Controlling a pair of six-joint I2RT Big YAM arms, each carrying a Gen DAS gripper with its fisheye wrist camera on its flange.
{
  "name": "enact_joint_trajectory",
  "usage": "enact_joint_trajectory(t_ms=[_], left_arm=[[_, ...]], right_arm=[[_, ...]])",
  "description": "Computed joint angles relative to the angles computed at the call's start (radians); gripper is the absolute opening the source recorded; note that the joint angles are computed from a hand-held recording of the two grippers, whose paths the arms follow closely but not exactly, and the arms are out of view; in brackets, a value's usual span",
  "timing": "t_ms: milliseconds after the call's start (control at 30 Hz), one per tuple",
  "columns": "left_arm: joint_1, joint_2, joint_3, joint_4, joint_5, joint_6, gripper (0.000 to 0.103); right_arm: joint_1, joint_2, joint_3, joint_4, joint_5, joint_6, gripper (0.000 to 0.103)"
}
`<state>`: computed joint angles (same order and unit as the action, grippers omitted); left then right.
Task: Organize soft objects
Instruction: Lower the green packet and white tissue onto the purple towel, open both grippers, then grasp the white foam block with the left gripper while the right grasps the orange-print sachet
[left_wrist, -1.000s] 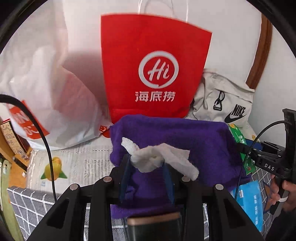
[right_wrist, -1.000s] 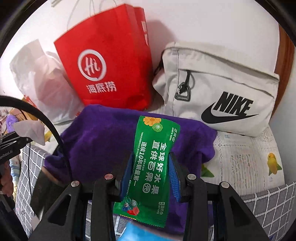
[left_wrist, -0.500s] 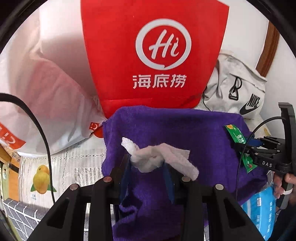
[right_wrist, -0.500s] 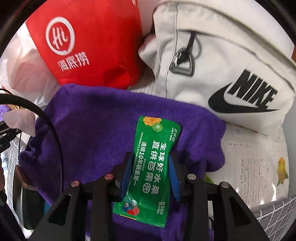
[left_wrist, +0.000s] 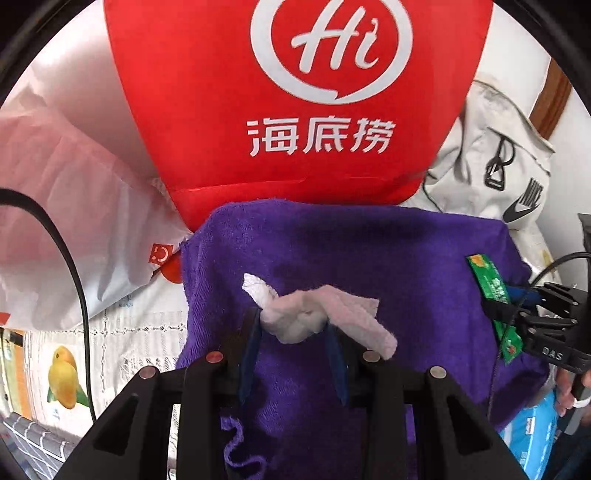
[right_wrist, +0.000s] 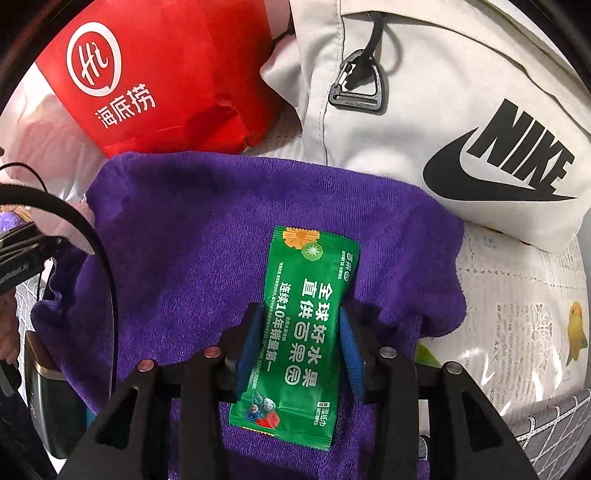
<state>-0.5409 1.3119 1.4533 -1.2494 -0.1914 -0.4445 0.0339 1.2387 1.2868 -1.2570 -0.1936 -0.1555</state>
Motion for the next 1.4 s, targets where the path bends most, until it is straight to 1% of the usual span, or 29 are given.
enact_joint_trajectory(t_ms=[67, 100, 167, 233, 300, 400, 433, 467, 533, 633, 733, 833, 933, 1000, 1067, 1133, 1167, 1200, 1267, 1333, 1400], left_arm=[[0.002, 0.014, 0.011, -0.02, 0.002, -0.006, 0.035], [0.002, 0.017, 0.013, -0.025, 0.003, -0.011, 0.035], [-0.001, 0.022, 0.015, -0.022, 0.001, -0.013, 0.035], [-0.001, 0.03, 0.022, -0.036, -0.007, -0.021, 0.036], [0.002, 0.033, 0.025, -0.037, 0.005, -0.03, 0.036], [0.001, 0.035, 0.032, -0.032, 0.022, -0.039, 0.044], [0.0, 0.03, 0.033, -0.039, 0.015, -0.038, 0.05], [-0.005, 0.031, 0.037, -0.047, -0.003, -0.042, 0.052], [-0.017, 0.029, 0.046, -0.07, -0.047, -0.045, 0.052], [-0.02, 0.02, 0.051, -0.09, -0.065, -0.039, 0.055], [-0.032, 0.009, 0.057, -0.124, -0.092, -0.041, 0.055], [-0.053, -0.03, 0.041, -0.14, -0.133, -0.044, 0.055], [-0.075, -0.081, 0.021, -0.139, -0.163, -0.057, 0.055], [-0.086, -0.121, 0.007, -0.147, -0.174, -0.075, 0.055], [-0.101, -0.158, -0.003, -0.158, -0.19, -0.099, 0.055], [-0.127, -0.195, -0.02, -0.163, -0.208, -0.114, 0.055], [-0.133, -0.212, -0.031, -0.162, -0.215, -0.118, 0.055], [-0.152, -0.234, -0.041, -0.171, -0.23, -0.133, 0.055], [-0.175, -0.262, -0.061, -0.179, -0.237, -0.146, 0.055], [-0.217, -0.297, -0.081, -0.207, -0.26, -0.188, 0.055], [-0.261, -0.329, -0.096, -0.237, -0.286, -0.238, 0.055]], right_arm=[[0.005, 0.01, 0.004, -0.001, 0.002, 0.002, 0.048], [0.004, 0.013, 0.007, -0.005, 0.003, 0.006, 0.052], [-0.001, 0.016, 0.01, -0.013, -0.007, 0.003, 0.054], [-0.003, 0.018, 0.007, -0.013, -0.014, -0.004, 0.056], [-0.003, 0.016, 0.003, -0.015, -0.01, -0.011, 0.056], [0.011, 0.007, 0.001, -0.014, 0.018, 0.001, 0.057], [0.008, 0.003, -0.001, -0.017, 0.019, 0.0, 0.057], [0.005, 0.0, -0.001, -0.02, 0.013, 0.0, 0.057], [0.005, -0.029, -0.017, -0.02, 0.007, 0.013, 0.057], [0.006, -0.052, -0.02, -0.013, 0.011, 0.01, 0.057], [0.017, -0.083, -0.031, 0.0, 0.014, -0.011, 0.057], [0.01, -0.116, -0.037, -0.003, 0.003, -0.022, 0.057], [0.011, -0.157, -0.046, -0.02, 0.009, -0.004, 0.057], [0.012, -0.195, -0.055, -0.02, 0.035, 0.002, 0.057], [0.022, -0.234, -0.068, -0.016, 0.085, 0.009, 0.057], [0.024, -0.255, -0.065, -0.051, 0.094, 0.004, 0.057], [0.017, -0.252, -0.055, -0.071, 0.085, 0.0, 0.057], [0.017, -0.266, -0.056, -0.092, 0.08, 0.005, 0.057], [0.018, -0.3, -0.064, -0.117, 0.062, 0.004, 0.057], [0.033, -0.334, -0.073, -0.118, 0.071, 0.012, 0.057], [0.084, -0.364, -0.084, -0.113, 0.115, 0.052, 0.057]])
